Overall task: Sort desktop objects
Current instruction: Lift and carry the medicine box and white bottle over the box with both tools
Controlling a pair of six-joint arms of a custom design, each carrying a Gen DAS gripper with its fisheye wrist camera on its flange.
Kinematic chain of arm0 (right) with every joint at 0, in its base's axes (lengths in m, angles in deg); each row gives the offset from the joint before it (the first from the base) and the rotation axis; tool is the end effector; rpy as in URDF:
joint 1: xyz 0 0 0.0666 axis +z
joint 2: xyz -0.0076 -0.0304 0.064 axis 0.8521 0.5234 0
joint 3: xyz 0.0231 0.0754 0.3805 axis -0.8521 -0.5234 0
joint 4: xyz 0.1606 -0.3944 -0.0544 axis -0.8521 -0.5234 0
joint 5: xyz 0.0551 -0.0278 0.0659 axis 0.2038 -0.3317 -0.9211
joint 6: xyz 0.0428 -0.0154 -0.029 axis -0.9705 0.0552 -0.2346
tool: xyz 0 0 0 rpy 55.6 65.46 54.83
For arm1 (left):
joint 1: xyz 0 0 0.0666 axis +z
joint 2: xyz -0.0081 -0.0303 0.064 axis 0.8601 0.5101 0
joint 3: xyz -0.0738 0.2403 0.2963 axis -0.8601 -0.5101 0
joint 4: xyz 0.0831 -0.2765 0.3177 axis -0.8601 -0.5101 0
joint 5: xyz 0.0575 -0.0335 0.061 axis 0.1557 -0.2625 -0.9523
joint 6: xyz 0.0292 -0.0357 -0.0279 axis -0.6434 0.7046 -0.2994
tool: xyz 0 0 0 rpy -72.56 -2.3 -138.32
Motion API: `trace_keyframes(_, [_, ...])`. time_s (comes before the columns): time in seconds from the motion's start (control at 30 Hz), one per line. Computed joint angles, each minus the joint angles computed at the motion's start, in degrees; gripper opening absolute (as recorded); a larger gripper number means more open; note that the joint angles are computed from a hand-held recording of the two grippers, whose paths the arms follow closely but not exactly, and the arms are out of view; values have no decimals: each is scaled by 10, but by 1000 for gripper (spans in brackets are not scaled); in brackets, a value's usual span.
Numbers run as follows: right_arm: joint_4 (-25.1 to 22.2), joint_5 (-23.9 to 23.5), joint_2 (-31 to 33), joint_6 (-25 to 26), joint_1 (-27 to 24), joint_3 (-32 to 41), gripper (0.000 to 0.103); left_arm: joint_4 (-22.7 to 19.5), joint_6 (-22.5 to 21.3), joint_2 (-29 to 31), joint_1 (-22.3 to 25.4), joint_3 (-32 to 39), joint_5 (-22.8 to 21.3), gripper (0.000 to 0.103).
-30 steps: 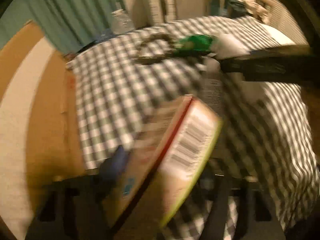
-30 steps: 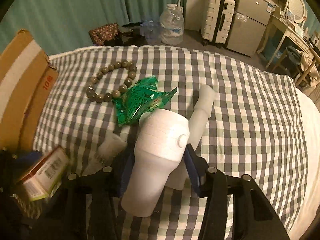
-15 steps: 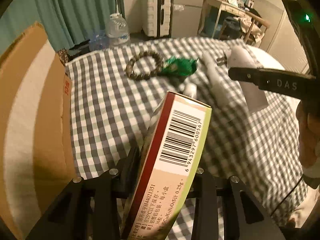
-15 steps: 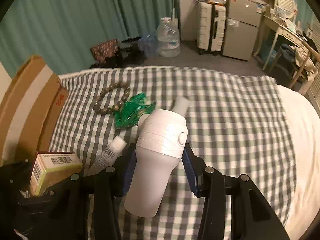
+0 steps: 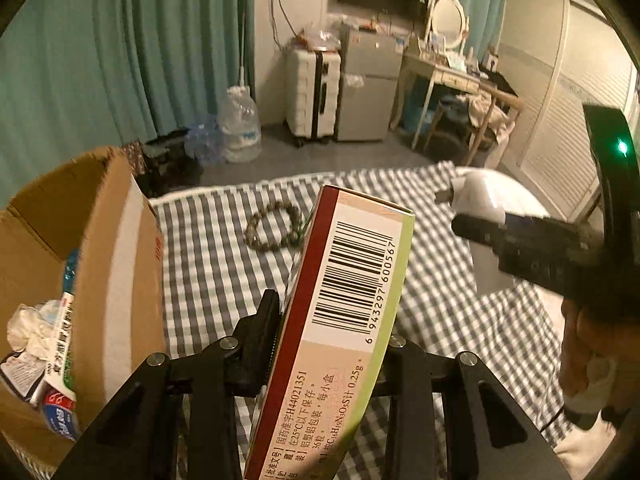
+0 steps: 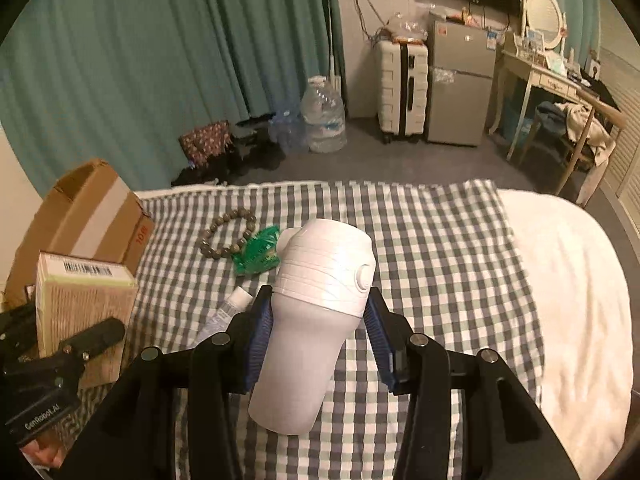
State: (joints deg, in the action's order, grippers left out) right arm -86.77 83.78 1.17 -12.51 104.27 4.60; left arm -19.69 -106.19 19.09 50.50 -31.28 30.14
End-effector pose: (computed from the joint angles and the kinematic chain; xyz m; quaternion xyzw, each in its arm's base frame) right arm 0.3280 0.3109 0.3918 0.1162 0.9273 0.0159 0.3554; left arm 0.3708 -0.0698 0.3921 0.2631 0.8971 -0.1318 0.3294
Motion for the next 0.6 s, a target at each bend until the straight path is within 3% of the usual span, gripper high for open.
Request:
trace_keyframes(0.3, [-22, 87, -27, -15, 56, 24, 45, 23, 52, -56, 4, 10, 14, 34])
trace_keyframes(0.6, [-29, 189, -45, -12, 113, 61, 45, 26, 64, -126, 16, 15, 26, 34])
